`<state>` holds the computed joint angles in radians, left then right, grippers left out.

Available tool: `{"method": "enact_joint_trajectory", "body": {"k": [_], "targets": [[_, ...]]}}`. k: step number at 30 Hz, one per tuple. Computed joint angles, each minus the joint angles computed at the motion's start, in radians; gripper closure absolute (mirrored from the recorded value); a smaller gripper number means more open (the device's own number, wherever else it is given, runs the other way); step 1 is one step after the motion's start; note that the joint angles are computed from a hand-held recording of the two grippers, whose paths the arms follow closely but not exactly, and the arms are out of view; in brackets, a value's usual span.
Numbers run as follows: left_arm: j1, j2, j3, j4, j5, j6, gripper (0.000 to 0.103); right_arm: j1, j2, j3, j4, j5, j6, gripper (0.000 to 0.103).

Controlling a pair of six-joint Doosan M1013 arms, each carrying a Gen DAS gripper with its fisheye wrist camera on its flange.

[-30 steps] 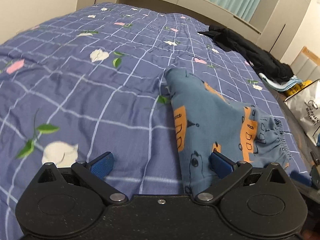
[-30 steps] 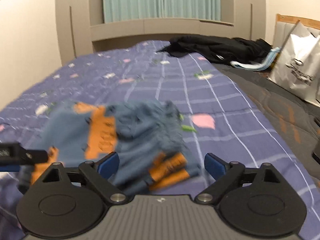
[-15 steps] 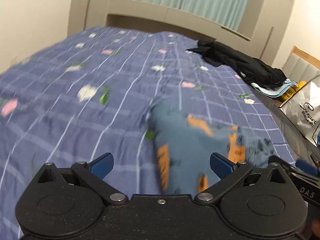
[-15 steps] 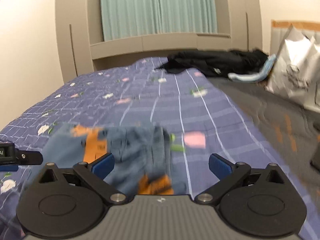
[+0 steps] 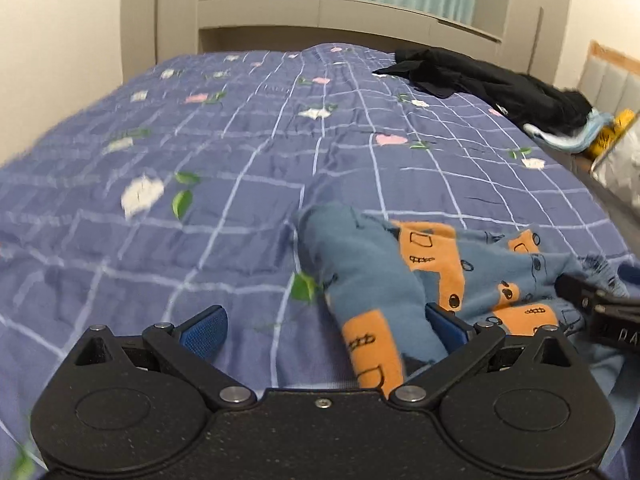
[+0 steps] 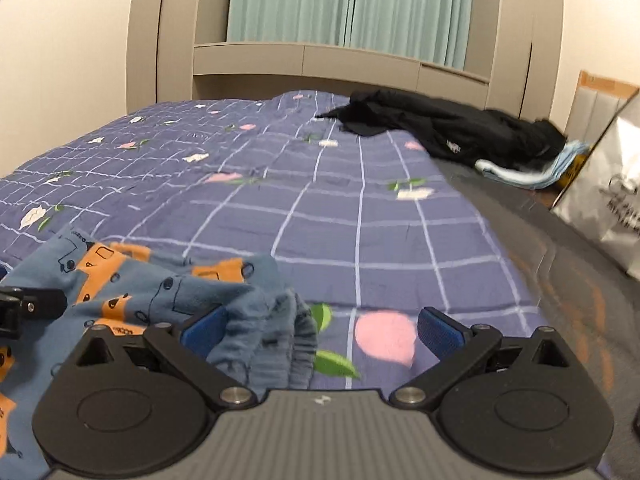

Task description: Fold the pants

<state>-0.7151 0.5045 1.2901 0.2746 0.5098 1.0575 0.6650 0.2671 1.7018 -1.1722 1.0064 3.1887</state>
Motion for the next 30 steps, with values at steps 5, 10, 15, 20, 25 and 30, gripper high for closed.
{"method": "enact_joint_trajectory", "body": {"k": [5, 10, 15, 20, 25, 30], "targets": [[0.008, -0.009, 0.014, -0.051, -0.029, 0.009, 0.001, -0.005, -0.009, 0.023, -0.011, -0.038, 0.041, 0.0], [0.021, -0.055, 0.069, -0.202, -0.083, 0.062, 0.001, 0.01, -0.061, 0.072, -0.07, -0.107, 0.174, 0.0], [0.019, -0.079, 0.129, -0.362, -0.126, 0.205, 0.001, 0.029, -0.102, 0.119, -0.052, -0.175, 0.267, 0.0], [0.0, -0.089, 0.18, -0.198, -0.218, 0.086, 0.0, 0.028, -0.112, 0.144, -0.043, -0.199, 0.335, 0.0], [0.003, -0.091, 0.19, -0.22, -0.239, 0.1, 0.0, 0.036, -0.09, 0.131, -0.04, -0.161, 0.295, 0.0], [0.002, -0.093, 0.194, -0.204, -0.243, 0.087, 0.0, 0.037, -0.09, 0.135, -0.054, -0.167, 0.317, 0.0]]}}
